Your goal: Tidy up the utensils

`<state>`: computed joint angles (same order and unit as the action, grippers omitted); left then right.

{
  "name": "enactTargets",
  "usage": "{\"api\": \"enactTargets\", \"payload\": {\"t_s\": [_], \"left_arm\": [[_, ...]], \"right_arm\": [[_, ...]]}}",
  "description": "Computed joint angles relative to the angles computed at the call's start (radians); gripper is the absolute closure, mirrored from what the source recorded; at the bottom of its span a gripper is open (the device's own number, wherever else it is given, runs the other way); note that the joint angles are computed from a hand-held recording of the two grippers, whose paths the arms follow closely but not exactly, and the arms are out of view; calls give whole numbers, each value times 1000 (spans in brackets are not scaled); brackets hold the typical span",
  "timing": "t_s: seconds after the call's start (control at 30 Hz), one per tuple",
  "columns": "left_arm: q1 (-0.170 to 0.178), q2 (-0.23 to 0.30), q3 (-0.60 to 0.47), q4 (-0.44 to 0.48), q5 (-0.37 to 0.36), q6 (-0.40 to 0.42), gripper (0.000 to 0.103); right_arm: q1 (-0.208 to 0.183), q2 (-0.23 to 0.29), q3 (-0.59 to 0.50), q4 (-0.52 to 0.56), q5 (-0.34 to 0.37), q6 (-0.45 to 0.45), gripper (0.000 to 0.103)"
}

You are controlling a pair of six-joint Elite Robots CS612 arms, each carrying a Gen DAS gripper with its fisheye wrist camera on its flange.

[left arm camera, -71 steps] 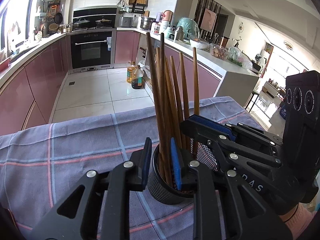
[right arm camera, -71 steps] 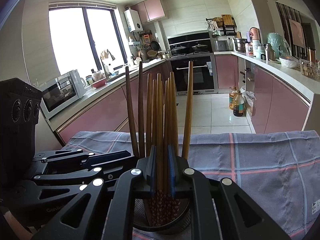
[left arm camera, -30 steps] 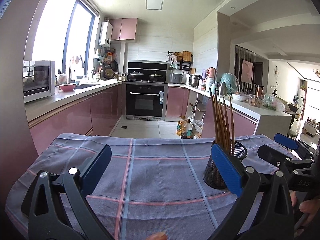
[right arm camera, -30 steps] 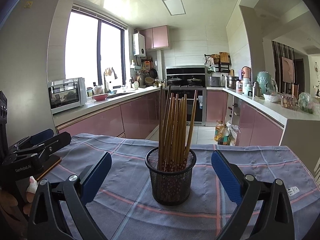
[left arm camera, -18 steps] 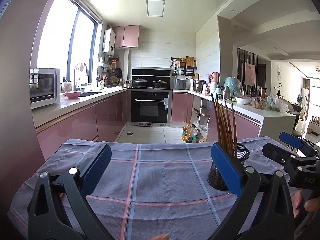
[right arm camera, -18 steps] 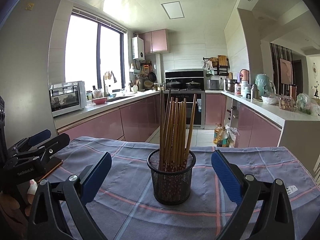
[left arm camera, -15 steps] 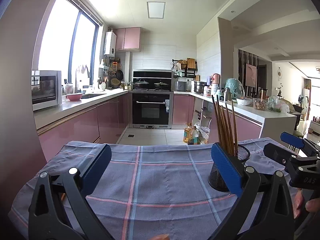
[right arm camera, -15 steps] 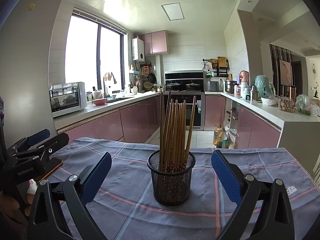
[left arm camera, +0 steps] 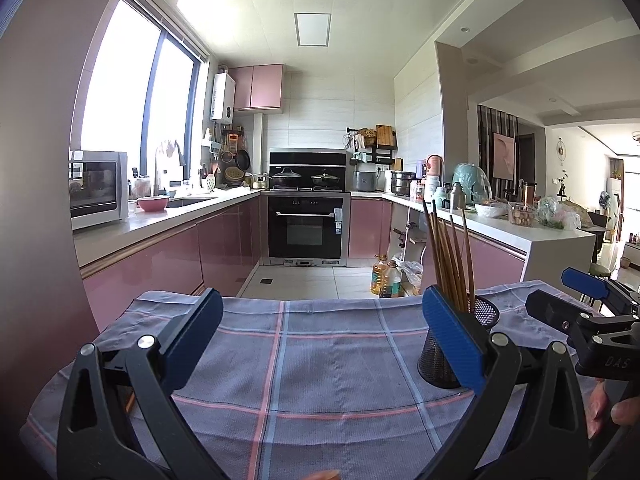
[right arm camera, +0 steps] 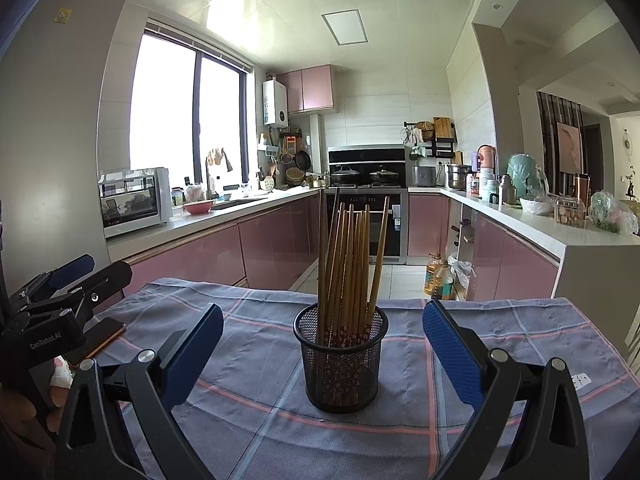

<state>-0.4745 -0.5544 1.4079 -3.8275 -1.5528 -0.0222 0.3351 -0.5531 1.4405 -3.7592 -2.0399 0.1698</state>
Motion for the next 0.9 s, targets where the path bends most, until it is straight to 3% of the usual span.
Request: {"api": "enactTargets", "payload": {"t_s": [0.9], "left_arm": [[-5,-4,14,-19,16,5,5]], "right_arm": [[-1,1,-5,0,-2,1,7]]}}
